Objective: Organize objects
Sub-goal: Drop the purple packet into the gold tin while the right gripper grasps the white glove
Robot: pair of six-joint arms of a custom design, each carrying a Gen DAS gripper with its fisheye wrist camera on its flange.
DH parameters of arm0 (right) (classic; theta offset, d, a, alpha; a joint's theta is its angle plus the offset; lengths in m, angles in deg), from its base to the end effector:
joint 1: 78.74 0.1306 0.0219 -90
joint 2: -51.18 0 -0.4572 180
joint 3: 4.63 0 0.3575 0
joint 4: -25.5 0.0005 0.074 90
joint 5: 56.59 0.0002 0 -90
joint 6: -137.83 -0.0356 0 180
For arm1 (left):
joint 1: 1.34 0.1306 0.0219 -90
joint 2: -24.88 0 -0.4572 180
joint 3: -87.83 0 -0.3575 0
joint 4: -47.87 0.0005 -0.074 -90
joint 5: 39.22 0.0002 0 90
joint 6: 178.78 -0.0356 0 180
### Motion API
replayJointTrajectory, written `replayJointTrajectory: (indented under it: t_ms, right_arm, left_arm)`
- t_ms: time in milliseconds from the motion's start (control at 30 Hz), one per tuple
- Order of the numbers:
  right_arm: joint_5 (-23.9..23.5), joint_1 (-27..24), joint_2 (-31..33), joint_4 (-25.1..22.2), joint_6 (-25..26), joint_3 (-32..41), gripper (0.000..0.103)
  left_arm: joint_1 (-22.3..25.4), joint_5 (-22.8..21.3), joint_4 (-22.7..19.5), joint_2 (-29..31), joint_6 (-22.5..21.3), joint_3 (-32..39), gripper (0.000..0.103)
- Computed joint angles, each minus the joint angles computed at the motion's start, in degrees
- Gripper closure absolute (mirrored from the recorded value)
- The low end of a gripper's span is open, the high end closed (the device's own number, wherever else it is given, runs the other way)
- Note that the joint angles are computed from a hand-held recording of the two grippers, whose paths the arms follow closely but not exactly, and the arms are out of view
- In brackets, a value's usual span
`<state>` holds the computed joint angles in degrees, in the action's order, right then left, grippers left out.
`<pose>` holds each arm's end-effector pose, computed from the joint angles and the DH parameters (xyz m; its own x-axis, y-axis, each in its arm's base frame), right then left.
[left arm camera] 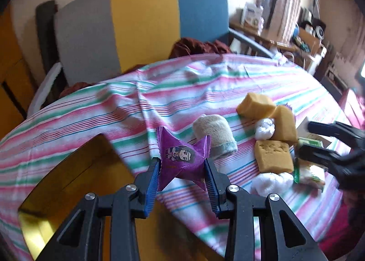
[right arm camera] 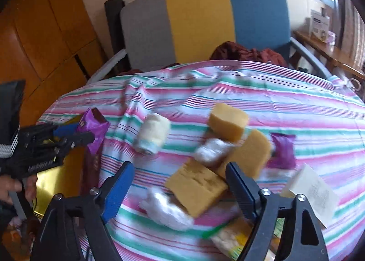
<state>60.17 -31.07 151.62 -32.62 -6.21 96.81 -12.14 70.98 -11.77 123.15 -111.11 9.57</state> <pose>0.3620 0.3729 0.4975 -0.7332 0.2684 -0.6249 0.1668 0.9617 0.2174 0.4928 -0.1070 0.5153 -0.6162 0.4806 -0.6240 0.6474 0.7603 -0.0538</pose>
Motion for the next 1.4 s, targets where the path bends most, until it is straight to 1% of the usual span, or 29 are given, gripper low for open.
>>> replayJointTrajectory:
  t_ms: [100, 167, 267, 300, 333, 367, 400, 433, 500, 567, 600, 633, 667, 700, 733, 800, 833, 867, 933, 1000, 1067, 1100, 1133, 1167, 1200, 1233, 1300, 1333, 1400]
  right_arm:
    - [-1.43, -1.65, 4.33, -1.70, 2.39, 5.69, 0.020]
    - [-2.59, -2.89, 8.51, -5.19, 3.72, 10.96, 0.020]
    - [-3.92, -4.59, 14.90, -12.80, 3.48, 19.03, 0.020]
    - [-4.82, -5.03, 16.70, -15.69, 2.93, 21.05, 0.022]
    - [-6.18, -5.61, 18.04, -17.70, 2.30, 22.09, 0.033]
    - [-8.27, -6.25, 18.22, -16.82, 2.18, 21.26, 0.037]
    - [-10.47, -6.53, 17.19, -13.07, 2.45, 18.99, 0.053]
    - [-10.64, -6.33, 16.51, -11.43, 2.51, 17.92, 0.059]
    - [-8.19, -5.38, 16.77, -13.82, 2.50, 19.17, 0.065]
    - [-6.38, -4.23, 16.00, -14.23, 2.98, 18.83, 0.066]
    - [-5.55, -3.71, 15.51, -14.29, 3.24, 18.78, 0.071]
    - [-4.30, -2.96, 14.86, -14.17, 3.25, 18.39, 0.077]
    - [-3.10, -2.28, 14.16, -14.09, 3.02, 17.87, 0.080]
    - [-2.10, -1.62, 13.37, -13.86, 2.80, 17.18, 0.092]
    - [-1.46, -1.17, 13.04, -13.82, 2.70, 17.30, 0.095]
    - [-0.38, -0.35, 11.99, -14.30, 2.45, 16.97, 0.095]
    - [0.03, -0.25, 12.00, -14.73, 2.67, 17.08, 0.095]
    - [-0.23, -0.43, 11.90, -14.44, 2.65, 16.85, 0.095]
    - [-1.04, -1.03, 11.57, -14.13, 1.56, 16.03, 0.094]
    - [-2.72, -1.62, 10.78, -12.57, 0.76, 14.47, 0.093]
    - [-4.32, -2.05, 10.20, -11.38, -0.25, 13.18, 0.083]
    - [-5.35, -2.18, 9.87, -10.61, -1.14, 12.39, 0.074]
    - [-6.09, -2.30, 9.46, -9.58, -1.56, 11.62, 0.068]
    - [-6.64, -2.34, 9.10, -8.61, -2.00, 11.00, 0.065]
    - [-7.03, -2.32, 8.85, -7.83, -2.24, 10.60, 0.059]
    - [-7.43, -2.29, 8.90, -7.32, -2.13, 10.63, 0.058]
    - [-8.05, -2.27, 10.10, -8.49, -1.62, 12.25, 0.055]
    - [-8.77, -2.32, 10.96, -9.56, -1.13, 13.32, 0.050]
    - [-9.55, -2.26, 12.86, -12.53, 0.06, 15.56, 0.044]
  left_arm:
    - [3.03, 2.26, 0.67, -2.29, 1.01, -1.30, 0.064]
    - [4.97, 3.03, 1.41, -3.60, 1.46, -2.26, 0.064]
    - [9.16, 4.58, 0.99, -5.24, 2.01, -3.37, 0.064]
    - [11.19, 5.15, 0.23, -5.32, 2.47, -3.52, 0.064]
    - [12.63, 5.14, -0.23, -5.32, 2.82, -3.69, 0.064]
    - [14.00, 4.83, -0.38, -5.23, 3.08, -3.95, 0.064]
    - [15.73, 4.26, -0.49, -4.89, 3.39, -4.08, 0.064]
    - [17.02, 3.90, -0.34, -4.61, 3.61, -4.33, 0.064]
    - [19.54, 3.25, -0.44, -3.47, 4.01, -4.22, 0.064]
    - [21.58, 1.11, 0.67, -1.97, 4.31, -3.98, 0.064]
    - [22.06, -0.07, 1.94, -1.52, 4.59, -4.34, 0.064]
    - [22.62, -0.80, 2.62, -0.95, 4.74, -4.34, 0.064]
    - [23.19, -1.50, 2.60, 0.19, 5.20, -3.63, 0.064]
    - [23.71, -1.95, 2.50, 1.38, 5.75, -2.81, 0.064]
    - [23.78, -2.74, 2.99, 1.96, 5.96, -2.57, 0.064]
    - [23.77, -5.01, 4.99, 3.04, 6.01, -2.57, 0.064]
    - [23.85, -5.31, 4.91, 3.53, 5.98, -2.27, 0.064]
    - [23.89, -5.71, 4.63, 4.17, 6.11, -1.79, 0.064]
    - [23.29, -8.02, 5.64, 4.62, 6.08, -1.82, 0.063]
    - [23.19, -9.25, 7.12, 4.53, 6.07, -2.40, 0.062]
    - [23.20, -10.23, 8.43, 4.48, 6.05, -2.95, 0.062]
    - [23.18, -10.88, 8.36, 4.72, 6.09, -2.89, 0.062]
    - [23.17, -11.14, 8.19, 4.81, 6.13, -2.87, 0.061]
    - [23.15, -11.23, 8.16, 4.90, 6.22, -2.85, 0.056]
    - [23.13, -11.29, 8.29, 4.90, 6.21, -2.93, 0.053]
    - [23.20, -10.75, 8.20, 4.94, 6.28, -2.87, 0.050]
    - [23.16, -10.60, 8.99, 4.62, 6.45, -3.17, 0.049]
    - [23.07, -10.70, 9.28, 4.45, 6.26, -3.33, 0.047]
    - [22.96, -10.51, 9.58, 3.99, 5.95, -3.61, 0.042]
